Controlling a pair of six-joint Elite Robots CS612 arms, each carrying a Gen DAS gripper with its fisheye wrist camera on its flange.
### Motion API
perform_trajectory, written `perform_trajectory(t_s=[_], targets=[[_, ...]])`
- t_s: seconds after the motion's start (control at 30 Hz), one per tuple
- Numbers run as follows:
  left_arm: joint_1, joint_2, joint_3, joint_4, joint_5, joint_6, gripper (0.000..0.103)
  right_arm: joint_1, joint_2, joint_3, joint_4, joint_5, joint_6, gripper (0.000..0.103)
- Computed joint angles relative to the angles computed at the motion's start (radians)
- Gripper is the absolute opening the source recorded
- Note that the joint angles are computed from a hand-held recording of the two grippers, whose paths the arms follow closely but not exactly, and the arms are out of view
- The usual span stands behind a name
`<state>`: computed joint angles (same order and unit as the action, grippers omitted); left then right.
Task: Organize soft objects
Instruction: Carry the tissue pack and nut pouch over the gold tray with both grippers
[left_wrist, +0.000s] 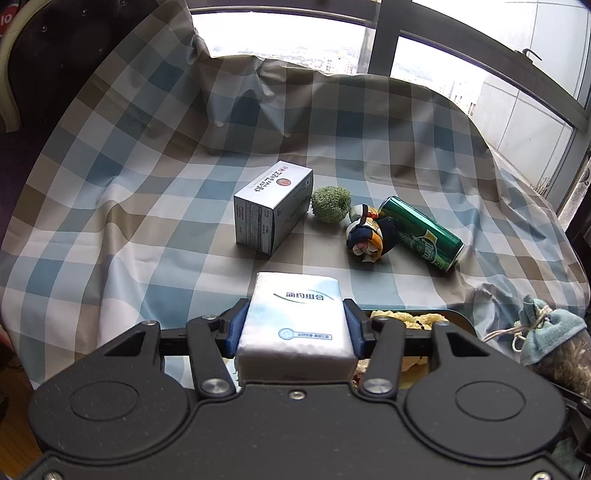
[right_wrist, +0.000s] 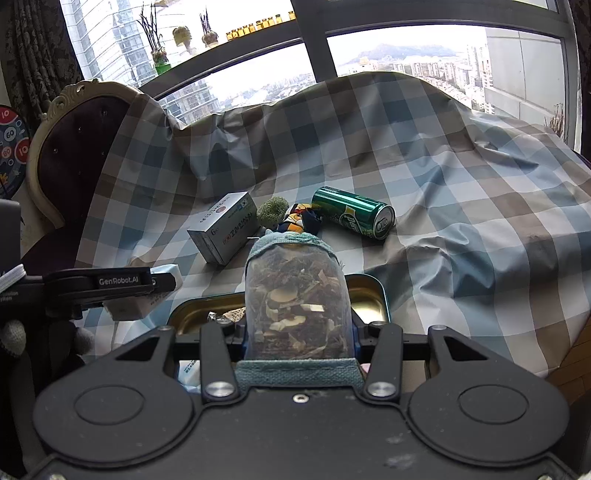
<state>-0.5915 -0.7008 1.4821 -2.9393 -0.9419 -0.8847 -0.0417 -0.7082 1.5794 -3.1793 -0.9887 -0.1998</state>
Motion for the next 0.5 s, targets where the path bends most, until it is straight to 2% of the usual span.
perform_trajectory(t_s=[0.03, 0.13, 0.3, 0.5], targets=[[0.001, 0.003, -0.008, 0.012, 0.005, 0.0, 0.052, 0.001, 0.0, -0.002, 0.006, 0.003, -0.004, 0.044], [0.001, 0.008, -0.015, 0.016, 0.029, -0.002, 0.067, 0.004, 0.0, -0.003, 0.018, 0.003, -0.015, 0.044], [-0.004, -0.003, 0.006, 0.011, 0.035, -0.02, 0.07, 0.01, -0.001, -0.004, 0.031, -0.007, -0.029, 0.044], [-0.011, -0.022, 0.041, 0.051, 0.031, -0.081, 0.07, 0.018, 0.001, -0.013, 0.047, -0.014, -0.048, 0.044]])
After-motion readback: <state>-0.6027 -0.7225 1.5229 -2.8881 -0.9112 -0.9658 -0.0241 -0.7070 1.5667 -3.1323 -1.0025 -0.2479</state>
